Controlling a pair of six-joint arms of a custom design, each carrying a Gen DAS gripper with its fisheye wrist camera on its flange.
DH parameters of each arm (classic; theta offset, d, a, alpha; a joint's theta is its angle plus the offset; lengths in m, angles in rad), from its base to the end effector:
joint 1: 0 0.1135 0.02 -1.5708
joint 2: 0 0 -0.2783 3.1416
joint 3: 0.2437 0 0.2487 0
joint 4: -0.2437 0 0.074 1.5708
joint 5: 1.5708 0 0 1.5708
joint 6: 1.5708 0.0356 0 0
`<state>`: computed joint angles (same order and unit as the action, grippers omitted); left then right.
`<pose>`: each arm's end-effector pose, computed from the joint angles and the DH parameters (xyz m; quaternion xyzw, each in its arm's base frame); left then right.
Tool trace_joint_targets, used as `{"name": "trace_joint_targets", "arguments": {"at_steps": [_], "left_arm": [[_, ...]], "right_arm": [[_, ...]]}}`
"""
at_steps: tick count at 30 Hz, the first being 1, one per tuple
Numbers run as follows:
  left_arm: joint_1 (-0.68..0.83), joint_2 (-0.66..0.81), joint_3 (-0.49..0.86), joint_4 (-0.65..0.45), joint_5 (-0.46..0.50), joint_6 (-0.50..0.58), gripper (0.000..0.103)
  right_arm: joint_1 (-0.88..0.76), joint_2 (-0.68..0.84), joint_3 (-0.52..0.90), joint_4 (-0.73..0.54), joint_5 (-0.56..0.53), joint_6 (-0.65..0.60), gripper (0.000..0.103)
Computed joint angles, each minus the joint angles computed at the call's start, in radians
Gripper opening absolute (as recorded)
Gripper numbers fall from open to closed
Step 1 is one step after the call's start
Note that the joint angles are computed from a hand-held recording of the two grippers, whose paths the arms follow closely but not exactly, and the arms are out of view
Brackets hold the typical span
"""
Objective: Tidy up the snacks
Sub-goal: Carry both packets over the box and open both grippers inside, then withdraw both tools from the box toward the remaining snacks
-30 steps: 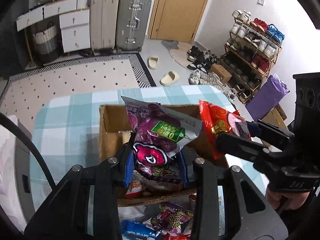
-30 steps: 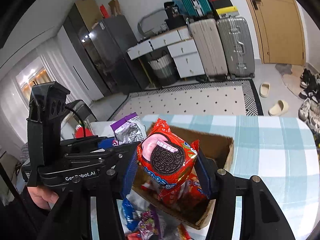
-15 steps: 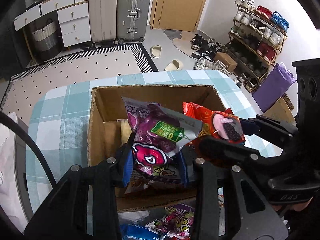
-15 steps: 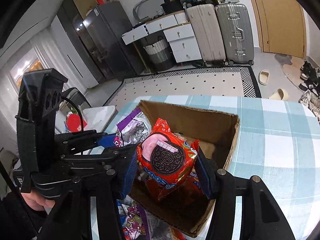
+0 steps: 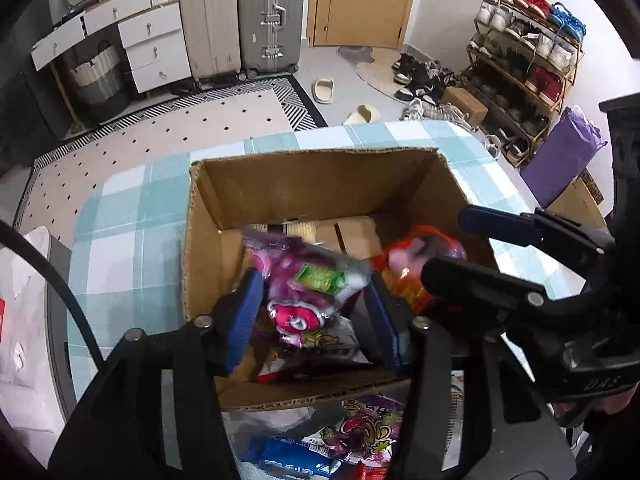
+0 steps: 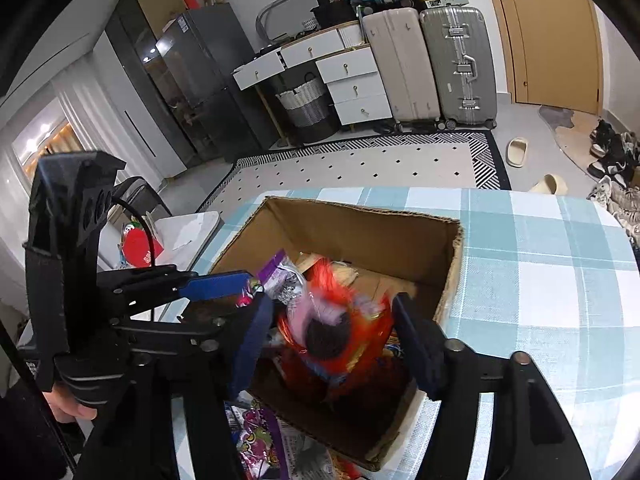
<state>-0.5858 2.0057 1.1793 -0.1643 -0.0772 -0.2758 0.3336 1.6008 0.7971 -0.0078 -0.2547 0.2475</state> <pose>0.3389 -0.2216 0.1375 0.1369 0.9477 -0.0857 0.2751 0.2935 0.1112 0.1809 -0.0867 0.9184 0.2183 0.3184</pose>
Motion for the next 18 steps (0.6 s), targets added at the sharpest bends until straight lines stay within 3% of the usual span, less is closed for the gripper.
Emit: {"name": "trace_joint_targets", "arguments": {"at_steps": [7, 18], "left_arm": [[-0.001, -0.106, -0.089, 0.038, 0.023, -0.05, 0.06], [-0.087, -0.384, -0.222, -0.043, -0.103, -0.068, 0.072]], "right_arm": [[0.002, -0.06, -0.023, -0.024, 0.015, -0.007, 0.07], [0.031, -0.224, -0.056, -0.1, 0.044, 0.003, 0.07]]}}
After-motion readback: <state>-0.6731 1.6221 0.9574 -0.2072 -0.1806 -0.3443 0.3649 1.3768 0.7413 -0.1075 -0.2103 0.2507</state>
